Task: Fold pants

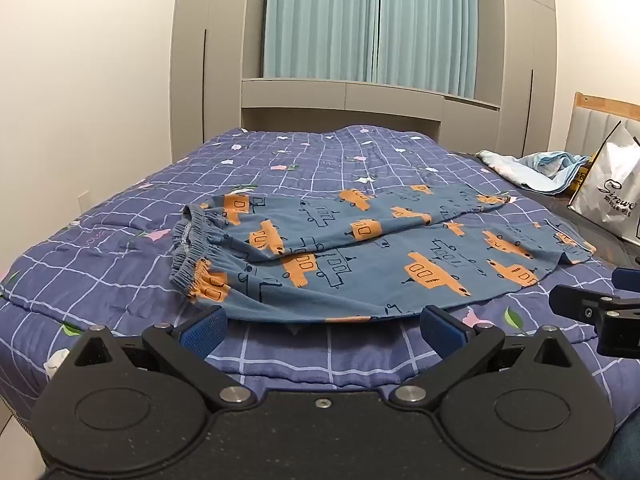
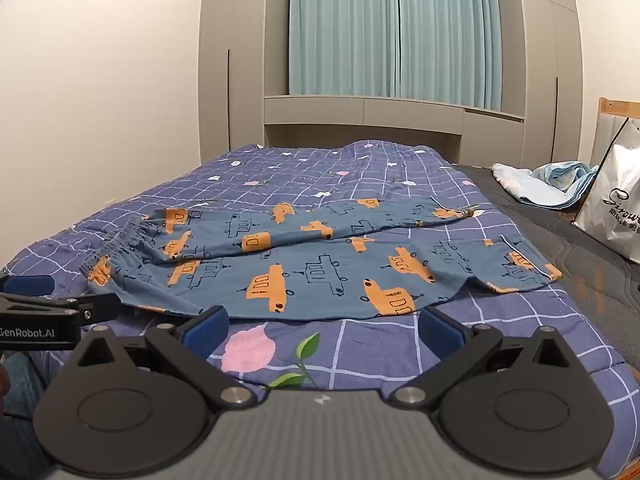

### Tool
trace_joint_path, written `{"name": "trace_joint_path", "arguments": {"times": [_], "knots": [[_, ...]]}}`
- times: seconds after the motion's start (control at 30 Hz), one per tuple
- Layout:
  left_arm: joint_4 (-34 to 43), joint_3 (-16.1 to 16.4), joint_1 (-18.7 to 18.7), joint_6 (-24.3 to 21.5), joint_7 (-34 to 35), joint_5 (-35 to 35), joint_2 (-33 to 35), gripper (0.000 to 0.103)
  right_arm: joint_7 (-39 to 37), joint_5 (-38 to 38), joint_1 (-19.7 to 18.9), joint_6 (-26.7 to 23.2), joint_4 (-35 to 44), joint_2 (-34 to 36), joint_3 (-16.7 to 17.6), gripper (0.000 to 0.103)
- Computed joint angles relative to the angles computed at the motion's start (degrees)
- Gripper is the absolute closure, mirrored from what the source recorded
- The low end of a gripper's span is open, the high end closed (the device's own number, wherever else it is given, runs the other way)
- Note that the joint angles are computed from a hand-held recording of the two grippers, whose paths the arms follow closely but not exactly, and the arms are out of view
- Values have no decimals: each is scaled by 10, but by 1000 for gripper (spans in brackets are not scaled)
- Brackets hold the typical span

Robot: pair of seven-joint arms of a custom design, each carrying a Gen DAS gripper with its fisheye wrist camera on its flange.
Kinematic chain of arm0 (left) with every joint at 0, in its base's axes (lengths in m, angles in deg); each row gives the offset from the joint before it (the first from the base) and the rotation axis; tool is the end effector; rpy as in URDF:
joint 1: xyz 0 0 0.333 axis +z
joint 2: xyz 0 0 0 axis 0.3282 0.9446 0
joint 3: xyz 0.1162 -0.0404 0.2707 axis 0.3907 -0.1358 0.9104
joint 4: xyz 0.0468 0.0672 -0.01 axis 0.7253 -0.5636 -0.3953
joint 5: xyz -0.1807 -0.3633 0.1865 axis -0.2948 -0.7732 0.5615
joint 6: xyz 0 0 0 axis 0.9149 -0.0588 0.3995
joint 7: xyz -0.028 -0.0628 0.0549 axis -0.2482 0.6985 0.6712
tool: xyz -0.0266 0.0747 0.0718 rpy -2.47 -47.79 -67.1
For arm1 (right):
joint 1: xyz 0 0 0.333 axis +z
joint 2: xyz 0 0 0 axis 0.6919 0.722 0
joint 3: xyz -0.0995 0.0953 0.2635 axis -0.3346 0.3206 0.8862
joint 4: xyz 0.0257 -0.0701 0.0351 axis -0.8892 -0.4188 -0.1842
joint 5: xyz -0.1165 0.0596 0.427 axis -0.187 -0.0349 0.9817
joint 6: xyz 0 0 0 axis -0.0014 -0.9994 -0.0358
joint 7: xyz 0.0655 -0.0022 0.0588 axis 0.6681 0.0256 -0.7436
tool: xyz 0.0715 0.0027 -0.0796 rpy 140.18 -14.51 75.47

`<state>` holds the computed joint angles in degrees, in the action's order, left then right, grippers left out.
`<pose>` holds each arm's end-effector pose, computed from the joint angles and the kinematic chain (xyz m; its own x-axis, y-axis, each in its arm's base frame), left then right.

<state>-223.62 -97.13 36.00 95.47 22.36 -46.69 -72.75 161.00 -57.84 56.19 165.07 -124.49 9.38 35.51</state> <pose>0.4061 -0.0637 0.4806 0.1769 -0.9837 0.0329 -0.4308 -0.1074 -0.8960 0.4694 0.2023 0.4643 0.3340 -0.9422 -0.0267 -0.3799 -0.1086 -0.9186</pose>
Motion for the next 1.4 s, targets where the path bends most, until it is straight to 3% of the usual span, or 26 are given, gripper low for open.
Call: {"name": "trace_joint_path", "arguments": {"times": [1.4], "knots": [[3,2,-1,-6,-6,7,1,0,11,-10,5,-4,-1,-2,-9,0]]}}
